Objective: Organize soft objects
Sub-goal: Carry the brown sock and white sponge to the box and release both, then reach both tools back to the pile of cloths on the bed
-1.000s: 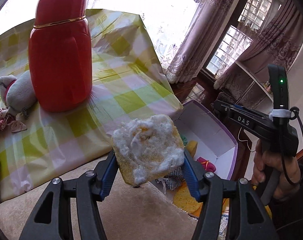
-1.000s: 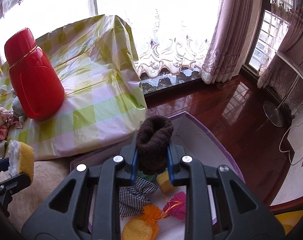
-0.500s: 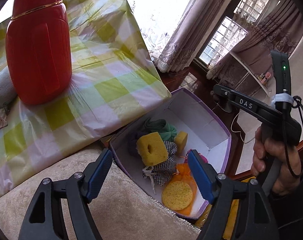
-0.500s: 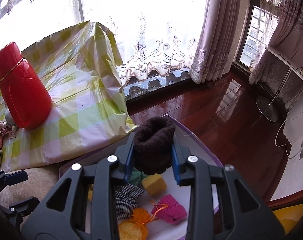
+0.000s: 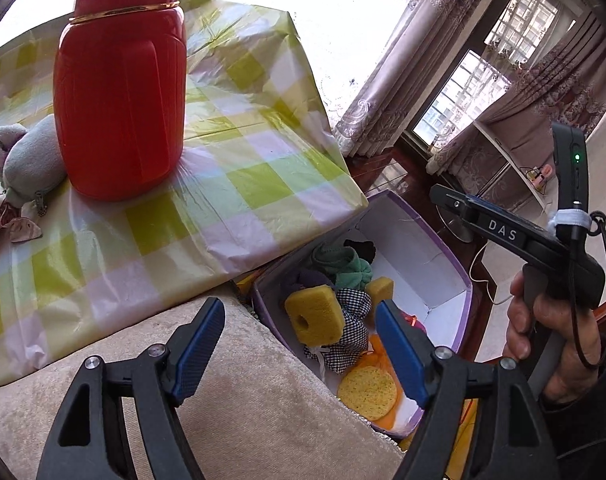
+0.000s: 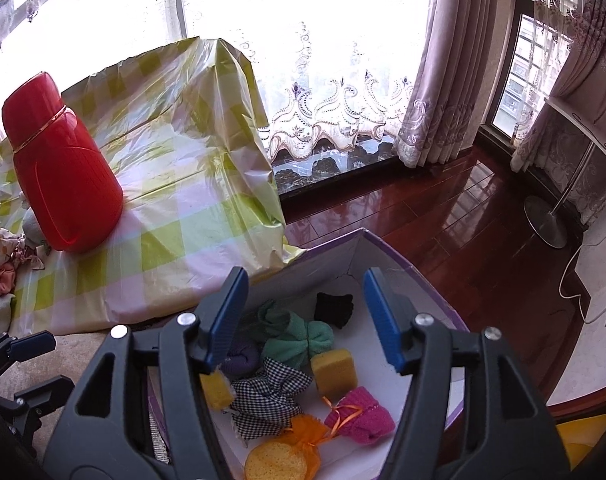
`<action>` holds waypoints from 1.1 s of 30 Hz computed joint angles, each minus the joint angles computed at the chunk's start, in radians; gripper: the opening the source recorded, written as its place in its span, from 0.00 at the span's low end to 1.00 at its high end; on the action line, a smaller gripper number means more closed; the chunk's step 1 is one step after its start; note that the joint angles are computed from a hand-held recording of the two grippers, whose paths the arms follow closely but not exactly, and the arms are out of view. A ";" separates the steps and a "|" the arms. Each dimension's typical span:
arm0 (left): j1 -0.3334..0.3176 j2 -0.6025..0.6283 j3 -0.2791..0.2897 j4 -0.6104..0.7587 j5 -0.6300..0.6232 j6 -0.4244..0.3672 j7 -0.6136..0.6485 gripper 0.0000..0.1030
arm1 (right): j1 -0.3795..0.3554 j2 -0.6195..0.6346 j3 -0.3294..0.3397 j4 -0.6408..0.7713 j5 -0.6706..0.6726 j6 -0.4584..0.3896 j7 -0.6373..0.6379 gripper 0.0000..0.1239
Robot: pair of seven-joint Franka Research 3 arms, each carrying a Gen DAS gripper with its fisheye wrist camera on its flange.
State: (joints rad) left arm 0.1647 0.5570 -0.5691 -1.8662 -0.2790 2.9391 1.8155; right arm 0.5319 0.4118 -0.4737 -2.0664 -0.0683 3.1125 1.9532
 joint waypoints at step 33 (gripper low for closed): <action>0.483 -0.205 -0.140 -0.361 0.082 0.263 -0.309 0.76 | -0.117 0.090 0.451 0.252 0.119 -0.121 -0.385 0.53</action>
